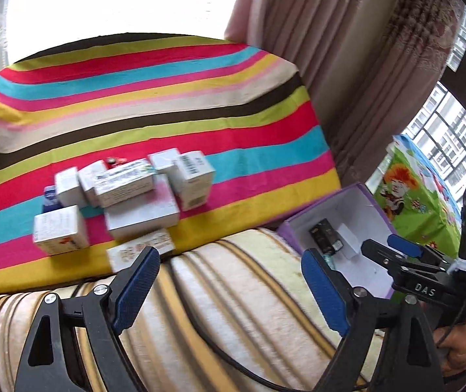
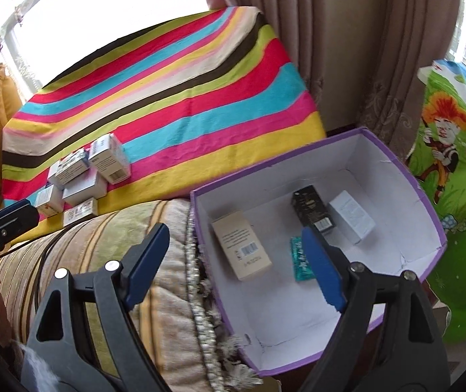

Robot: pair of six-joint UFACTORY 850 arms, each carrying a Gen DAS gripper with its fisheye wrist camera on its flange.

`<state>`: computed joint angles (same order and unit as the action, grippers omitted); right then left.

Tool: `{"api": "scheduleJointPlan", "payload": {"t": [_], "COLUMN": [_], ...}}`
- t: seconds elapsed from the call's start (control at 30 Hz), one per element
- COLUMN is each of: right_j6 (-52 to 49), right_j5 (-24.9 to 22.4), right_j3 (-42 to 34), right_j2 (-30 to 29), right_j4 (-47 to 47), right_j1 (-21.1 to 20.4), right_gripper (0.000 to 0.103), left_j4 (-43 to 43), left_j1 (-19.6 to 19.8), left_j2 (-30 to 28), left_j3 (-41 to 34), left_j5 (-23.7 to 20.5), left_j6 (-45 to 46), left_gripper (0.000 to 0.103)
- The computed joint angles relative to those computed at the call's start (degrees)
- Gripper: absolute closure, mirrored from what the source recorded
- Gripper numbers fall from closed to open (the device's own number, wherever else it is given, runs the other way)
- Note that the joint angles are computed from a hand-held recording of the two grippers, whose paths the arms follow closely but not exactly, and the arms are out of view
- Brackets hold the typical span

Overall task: Organize rigid objects
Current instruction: 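Move the right gripper back toward the DING ZHI DENTAL box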

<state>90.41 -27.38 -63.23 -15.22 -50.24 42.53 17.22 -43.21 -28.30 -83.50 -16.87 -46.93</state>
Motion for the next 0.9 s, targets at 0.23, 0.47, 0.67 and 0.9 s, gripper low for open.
{"api": "scheduleJointPlan", "payload": {"t": [0.23,0.47,0.67,0.9], "right_j6": [-10.1,-22.8,-31.5,-41.5], "right_j5": [2.1,2.0,0.2,-3.4], "right_j3": [-6.3,-14.5,-22.4,-32.3], "right_j2": [-4.8,-11.0,-17.0,-24.5], "right_j4": [6.2,15.3,22.4,28.3], "right_j1": [1.3,2.8,4.0,5.1], "right_gripper": [0.016,0.016,0.014,0.014], "left_j4": [6.1,8.6,10.1,9.2], "left_j1": [2.3,4.7,6.5,9.1], "left_j2": [3.4,5.5,5.9,5.3], "left_j3": [5.4,8.7,9.2,9.1], "left_j5": [0.3,-1.2,-4.1,-5.7], "left_j6": [-8.2,-12.2,-14.1,-14.2], "left_gripper": [0.013,0.013,0.013,0.013]}}
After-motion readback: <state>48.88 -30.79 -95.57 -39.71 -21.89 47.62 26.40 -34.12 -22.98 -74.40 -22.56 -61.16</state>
